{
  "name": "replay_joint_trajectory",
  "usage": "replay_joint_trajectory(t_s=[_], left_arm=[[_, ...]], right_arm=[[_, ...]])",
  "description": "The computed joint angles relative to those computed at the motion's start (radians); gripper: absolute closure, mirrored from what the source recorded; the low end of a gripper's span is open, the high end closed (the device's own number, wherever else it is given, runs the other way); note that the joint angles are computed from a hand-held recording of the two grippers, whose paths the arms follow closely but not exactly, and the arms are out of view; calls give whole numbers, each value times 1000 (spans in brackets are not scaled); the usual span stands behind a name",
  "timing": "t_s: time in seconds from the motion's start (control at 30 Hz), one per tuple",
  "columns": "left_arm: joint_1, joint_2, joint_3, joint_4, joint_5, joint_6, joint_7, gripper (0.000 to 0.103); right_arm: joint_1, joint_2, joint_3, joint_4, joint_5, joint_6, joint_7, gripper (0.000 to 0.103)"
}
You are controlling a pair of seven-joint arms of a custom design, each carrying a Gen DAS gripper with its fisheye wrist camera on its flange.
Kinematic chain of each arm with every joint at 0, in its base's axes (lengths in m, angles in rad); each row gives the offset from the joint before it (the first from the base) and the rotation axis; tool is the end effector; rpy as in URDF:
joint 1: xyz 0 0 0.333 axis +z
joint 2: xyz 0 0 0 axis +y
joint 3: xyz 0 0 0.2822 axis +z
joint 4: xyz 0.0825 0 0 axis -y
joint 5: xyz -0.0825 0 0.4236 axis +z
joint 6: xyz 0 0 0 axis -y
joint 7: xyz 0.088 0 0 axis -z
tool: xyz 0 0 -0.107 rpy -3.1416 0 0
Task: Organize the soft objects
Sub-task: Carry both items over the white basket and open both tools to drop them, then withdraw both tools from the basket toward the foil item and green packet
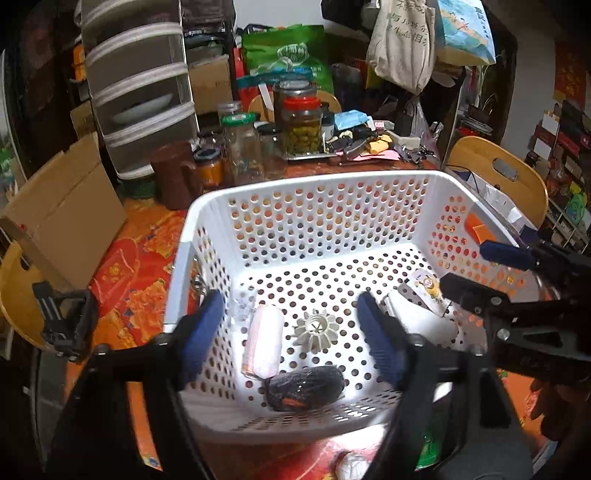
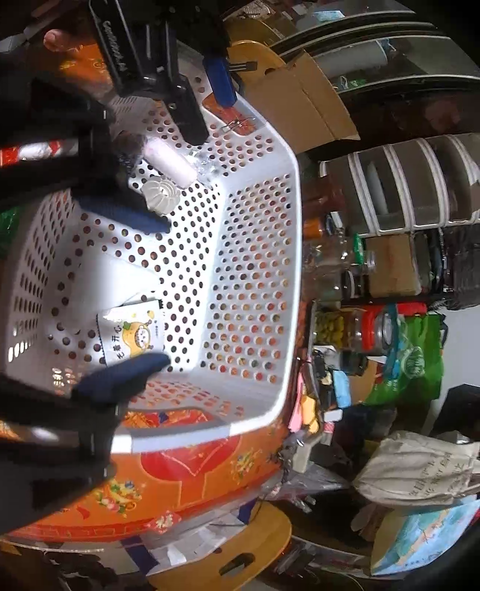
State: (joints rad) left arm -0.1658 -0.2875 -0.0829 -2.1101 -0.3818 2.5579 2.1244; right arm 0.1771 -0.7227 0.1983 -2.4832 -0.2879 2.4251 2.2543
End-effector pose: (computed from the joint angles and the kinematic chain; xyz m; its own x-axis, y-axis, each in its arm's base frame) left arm 0.5498 -0.1381 0.5796 -0.5253 -0.8501 -0.0372 -0.5893 0.3950 -0.7048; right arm 0.4115 0.1703 0.5644 -0.1436 -0.9891 -0.0338 -0.7253 0.1284 -0.6763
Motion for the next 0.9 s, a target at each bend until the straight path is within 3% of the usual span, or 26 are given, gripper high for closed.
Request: replay_joint_trajectory(t_s=[0.1,0.37,0.6,0.9], left_arm=[[0,-31,-4,-31,20,35,9,13],[-20,-100,27,-67,-11,-1,32,6],[-21,-186,51,-122,-33,-57,14,6],[-38,-399,116,-326,-70,-40,66,5]], right_arm=[[-6,-21,5,-7,-7,-6,12,27],[-20,-101,11,-62,-20,18,52,1],[-25,-182,33,-103,-30,-4,80,0],[20,-373,69,-210,-22,-80,124,0]])
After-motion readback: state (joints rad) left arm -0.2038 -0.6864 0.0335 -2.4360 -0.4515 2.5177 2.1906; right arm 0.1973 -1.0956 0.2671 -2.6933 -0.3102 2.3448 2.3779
